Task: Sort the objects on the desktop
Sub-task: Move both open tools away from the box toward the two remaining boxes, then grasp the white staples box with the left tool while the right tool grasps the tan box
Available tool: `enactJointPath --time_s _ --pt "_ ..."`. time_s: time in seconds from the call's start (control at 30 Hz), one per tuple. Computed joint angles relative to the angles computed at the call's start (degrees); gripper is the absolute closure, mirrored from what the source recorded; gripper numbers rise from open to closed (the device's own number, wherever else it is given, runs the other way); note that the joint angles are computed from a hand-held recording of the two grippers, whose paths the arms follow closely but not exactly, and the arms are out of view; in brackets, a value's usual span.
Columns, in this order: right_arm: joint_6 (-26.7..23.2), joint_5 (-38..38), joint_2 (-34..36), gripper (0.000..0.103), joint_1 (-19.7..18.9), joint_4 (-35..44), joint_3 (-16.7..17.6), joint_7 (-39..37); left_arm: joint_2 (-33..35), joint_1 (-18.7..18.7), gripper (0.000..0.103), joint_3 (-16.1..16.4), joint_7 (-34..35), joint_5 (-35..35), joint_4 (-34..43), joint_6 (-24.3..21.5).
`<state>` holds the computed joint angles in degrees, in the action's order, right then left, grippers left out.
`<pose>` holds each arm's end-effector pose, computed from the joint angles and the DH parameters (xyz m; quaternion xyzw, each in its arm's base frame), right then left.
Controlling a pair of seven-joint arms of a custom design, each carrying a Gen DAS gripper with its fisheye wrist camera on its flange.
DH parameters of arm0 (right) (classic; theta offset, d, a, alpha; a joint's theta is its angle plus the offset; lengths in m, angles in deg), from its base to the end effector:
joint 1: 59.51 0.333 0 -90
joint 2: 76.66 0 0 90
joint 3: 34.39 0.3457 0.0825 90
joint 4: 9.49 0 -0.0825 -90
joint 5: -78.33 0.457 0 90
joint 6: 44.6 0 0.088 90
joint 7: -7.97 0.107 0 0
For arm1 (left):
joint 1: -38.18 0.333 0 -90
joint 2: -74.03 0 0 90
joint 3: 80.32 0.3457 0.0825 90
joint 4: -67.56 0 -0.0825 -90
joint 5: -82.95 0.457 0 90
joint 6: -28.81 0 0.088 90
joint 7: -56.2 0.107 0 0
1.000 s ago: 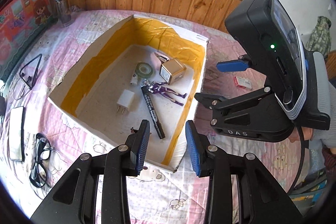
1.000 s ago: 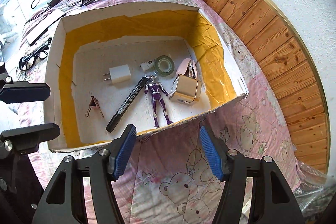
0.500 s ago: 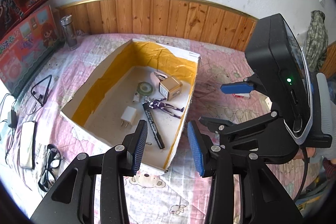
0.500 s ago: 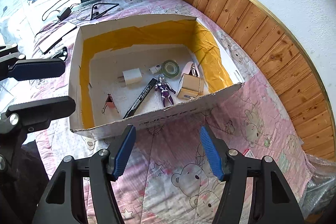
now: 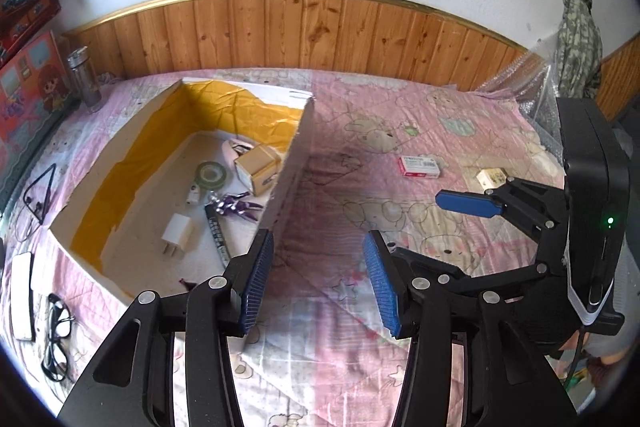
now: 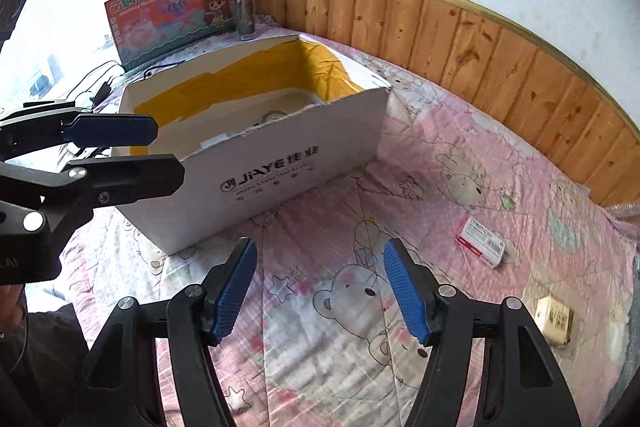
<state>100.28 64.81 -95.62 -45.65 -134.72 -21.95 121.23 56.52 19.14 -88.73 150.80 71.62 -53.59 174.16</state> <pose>0.5000 0.2638 0.6040 -0.7299 0.5890 -0.2333 0.2568 0.5079 -0.2720 0.6364 -0.4964 0.7903 -0.3280 0.1462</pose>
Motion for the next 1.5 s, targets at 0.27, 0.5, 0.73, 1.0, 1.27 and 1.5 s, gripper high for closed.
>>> enactJointPath --time_s 0.27,0.5,0.73,1.0,1.27,1.5 --pt "4.04 -2.26 -10.46 0.029 -10.06 -12.98 0.55 15.98 10.88 -2.27 0.05 -3.86 1.69 -1.38 8.61 -0.67" --pt "-0.75 -7.19 -14.42 0.026 -20.36 -17.77 1.38 27.41 27.39 -2.67 0.05 -8.04 -2.04 4.69 23.51 -1.97" --pt "-0.01 -4.37 -11.97 0.026 -19.85 -19.62 -4.37 26.06 43.35 -4.35 0.05 -9.29 -6.96 12.1 39.41 -5.08" --pt "-3.02 -9.84 -10.1 0.026 -28.58 -19.48 -4.06 30.59 52.01 0.87 0.049 -20.79 11.24 -3.31 48.12 -17.2" --pt "1.0 -9.28 -10.55 0.023 -28.87 -19.85 -5.83 32.08 48.91 -7.59 0.042 -13.0 11.9 6.79 45.84 -5.06" --pt "0.3 -15.16 -1.04 0.012 -30.2 -12.58 -5.84 39.78 55.9 -10.76 0.038 -11.78 13.34 12.6 53.27 -8.4"
